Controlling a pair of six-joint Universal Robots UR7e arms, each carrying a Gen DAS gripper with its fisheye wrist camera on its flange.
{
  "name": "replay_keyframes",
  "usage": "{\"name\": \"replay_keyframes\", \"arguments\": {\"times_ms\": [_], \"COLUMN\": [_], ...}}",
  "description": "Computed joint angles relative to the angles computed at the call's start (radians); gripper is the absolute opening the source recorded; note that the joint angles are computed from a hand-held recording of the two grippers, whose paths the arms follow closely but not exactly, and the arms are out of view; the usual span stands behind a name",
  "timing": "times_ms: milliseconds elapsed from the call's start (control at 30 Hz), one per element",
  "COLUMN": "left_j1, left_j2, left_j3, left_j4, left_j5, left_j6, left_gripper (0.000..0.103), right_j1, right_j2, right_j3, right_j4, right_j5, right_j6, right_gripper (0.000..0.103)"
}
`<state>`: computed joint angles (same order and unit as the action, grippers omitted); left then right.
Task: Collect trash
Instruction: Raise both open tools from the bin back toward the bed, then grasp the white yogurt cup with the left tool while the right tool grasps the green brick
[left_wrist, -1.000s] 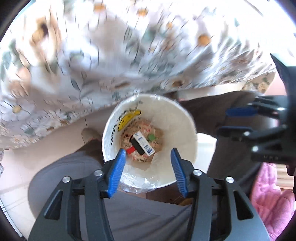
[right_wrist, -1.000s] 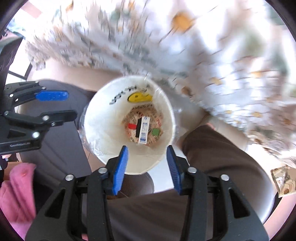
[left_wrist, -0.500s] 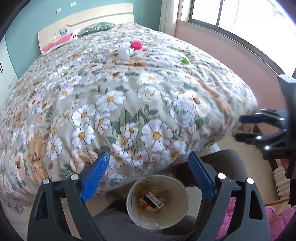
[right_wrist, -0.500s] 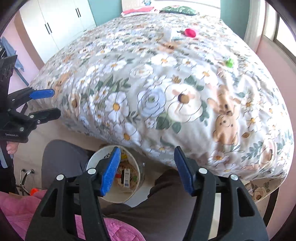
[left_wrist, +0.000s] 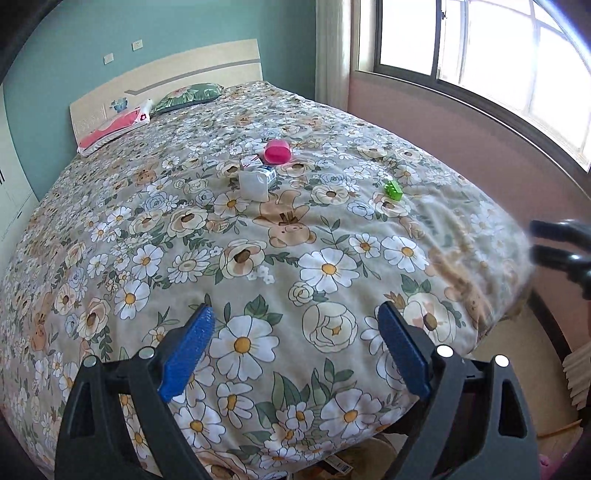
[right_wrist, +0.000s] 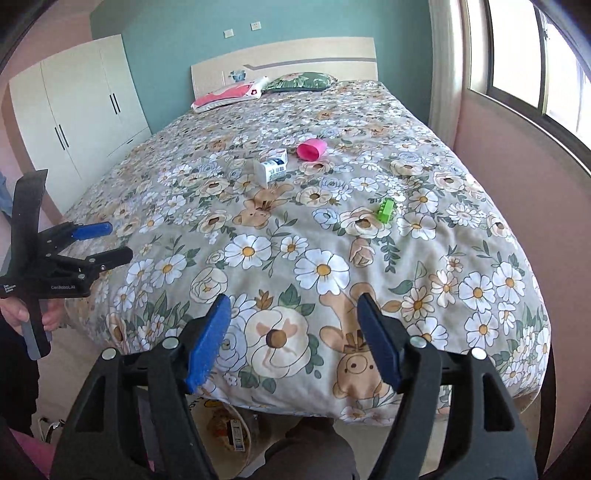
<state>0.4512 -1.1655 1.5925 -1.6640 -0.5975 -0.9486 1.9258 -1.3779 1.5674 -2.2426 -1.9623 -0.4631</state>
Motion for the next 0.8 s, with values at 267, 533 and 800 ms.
{"name": "replay_keyframes", "arguments": {"times_ms": [267,533,800], "left_j1": [0.154,0.288,0.381], "left_j2": [0.133,0.32,0.566], "left_j3": [-0.234,-0.558,-0.972], "left_j4": [-0.061,-0.016,0.208], "left_j5": [0.009,-0.066,-0.08], "left_j6": [0.25,0.396,0.467], "left_gripper": [0.091,0.091,0.091], "right_j1": [-0.029,-0.073,-0.124], "right_j2": [0.163,0.344,0.522], "right_j3": [-0.147,-0.342,-0.569], "right_j4": [-0.027,0.013,0.08], "right_j5": [-0.034,-0.081,-0.093], "right_j6": [-0.001,0.027,0.091], "right_gripper": [0.071,0.071,0.071]}}
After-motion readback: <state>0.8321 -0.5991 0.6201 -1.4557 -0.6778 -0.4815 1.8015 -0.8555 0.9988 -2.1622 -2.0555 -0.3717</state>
